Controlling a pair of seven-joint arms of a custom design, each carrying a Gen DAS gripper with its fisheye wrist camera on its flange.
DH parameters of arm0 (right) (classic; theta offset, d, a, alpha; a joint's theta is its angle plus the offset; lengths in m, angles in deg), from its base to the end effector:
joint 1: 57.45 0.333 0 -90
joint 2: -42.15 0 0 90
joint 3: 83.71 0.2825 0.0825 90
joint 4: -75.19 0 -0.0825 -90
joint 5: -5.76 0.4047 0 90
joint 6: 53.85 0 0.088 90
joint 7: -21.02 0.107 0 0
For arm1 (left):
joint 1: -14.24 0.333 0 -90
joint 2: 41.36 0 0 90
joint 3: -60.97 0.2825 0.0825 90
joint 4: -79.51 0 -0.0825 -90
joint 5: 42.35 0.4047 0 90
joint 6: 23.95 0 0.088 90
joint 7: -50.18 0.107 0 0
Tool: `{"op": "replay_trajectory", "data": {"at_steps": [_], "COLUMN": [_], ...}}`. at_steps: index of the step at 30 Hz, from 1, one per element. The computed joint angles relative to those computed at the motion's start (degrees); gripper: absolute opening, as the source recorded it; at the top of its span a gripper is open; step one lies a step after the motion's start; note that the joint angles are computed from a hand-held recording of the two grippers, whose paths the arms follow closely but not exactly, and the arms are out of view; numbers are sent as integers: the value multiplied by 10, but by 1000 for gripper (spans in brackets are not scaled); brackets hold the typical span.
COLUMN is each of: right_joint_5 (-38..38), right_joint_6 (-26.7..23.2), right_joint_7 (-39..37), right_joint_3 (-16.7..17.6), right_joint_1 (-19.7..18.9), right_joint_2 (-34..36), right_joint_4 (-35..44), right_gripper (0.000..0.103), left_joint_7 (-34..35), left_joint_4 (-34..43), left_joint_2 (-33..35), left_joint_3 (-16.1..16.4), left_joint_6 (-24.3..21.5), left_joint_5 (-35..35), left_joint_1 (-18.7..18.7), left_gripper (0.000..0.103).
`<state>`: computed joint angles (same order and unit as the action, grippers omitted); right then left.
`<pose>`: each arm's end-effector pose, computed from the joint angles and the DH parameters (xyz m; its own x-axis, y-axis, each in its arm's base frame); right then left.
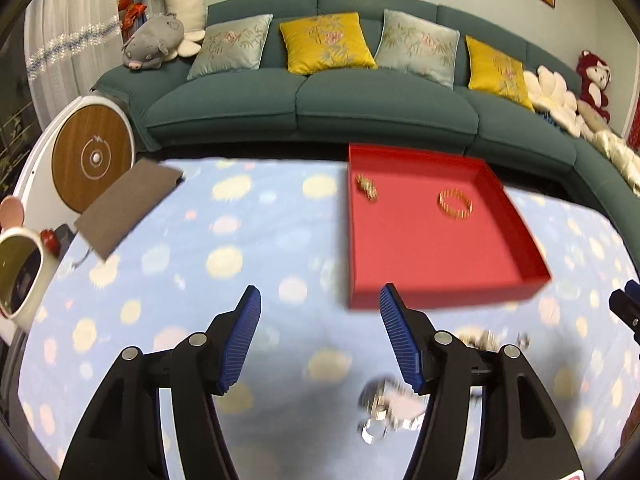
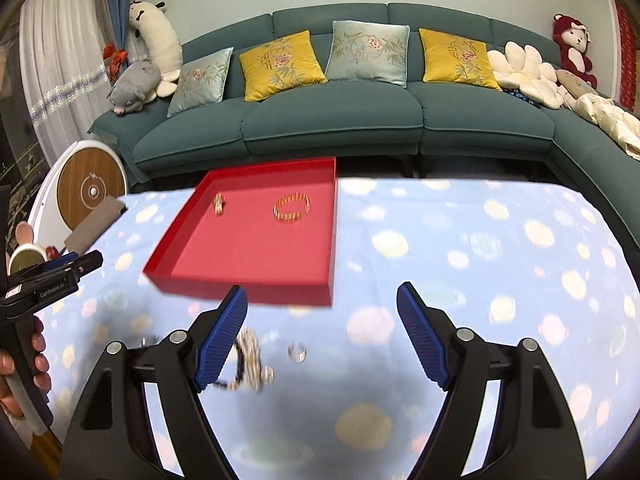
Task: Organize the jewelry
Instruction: 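Open both tools to drop the watch and bangle into the red box, then grasp the silver link-band watch with the left tool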
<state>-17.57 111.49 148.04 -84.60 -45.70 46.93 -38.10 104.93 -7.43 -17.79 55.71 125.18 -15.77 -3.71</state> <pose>0.6219 0.1430 0.4778 -0.0514 -0.9914 -0.1200 -0.6594 0.1239 -0.7415 0.6724 -0.2871 0.4651 -0.0878 -0.9961 0.0043 -0.7349 0.0619 -0.6754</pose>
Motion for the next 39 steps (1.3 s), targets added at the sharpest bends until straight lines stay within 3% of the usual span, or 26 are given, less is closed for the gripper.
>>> {"op": "replay_trajectory", "data": {"at_steps": [3, 7, 11, 15, 19, 26, 32, 37, 39], "right_joint_5": [39, 10, 18, 9, 35, 56, 67, 78, 88], "right_joint_6": [7, 5, -1, -2, -7, -13, -16, -17, -20], "right_joint_7": [-30, -17, -42, -54, -77, -94, -103, -110, -117], "right_joint_3": [11, 18, 26, 24, 23, 19, 18, 18, 20], "right_joint_1": [-1, 4, 12, 21, 26, 34, 36, 36, 36], "right_joint_2": [-22, -31, -17, 2, 16, 24, 26, 32, 38], "right_joint_4": [-44, -71, -69, -54, -41, -36, -34, -27, -21], "right_gripper": [75, 74, 69, 60, 60, 60, 60, 60, 60], "left_joint_7": [0, 2, 11, 32, 47, 58, 73, 85, 93], "left_joint_4": [-68, -104, -97, -83, -64, -45, -29, -28, -27], "left_joint_2": [-36, -47, -31, -13, 6, 26, 43, 45, 46], "left_joint_3": [-12, -18, -19, -30, -32, -24, -26, -27, -29], "left_joint_6": [7, 17, 9, 9, 5, -2, -13, -7, -6], "left_joint_5": [-20, -18, -8, -46, -82, -85, -95, -97, -105], "left_joint_1": [8, 5, -1, 8, 13, 2, -1, -1, 1], "left_gripper": [59, 60, 60, 60, 60, 58, 40, 19, 16]}}
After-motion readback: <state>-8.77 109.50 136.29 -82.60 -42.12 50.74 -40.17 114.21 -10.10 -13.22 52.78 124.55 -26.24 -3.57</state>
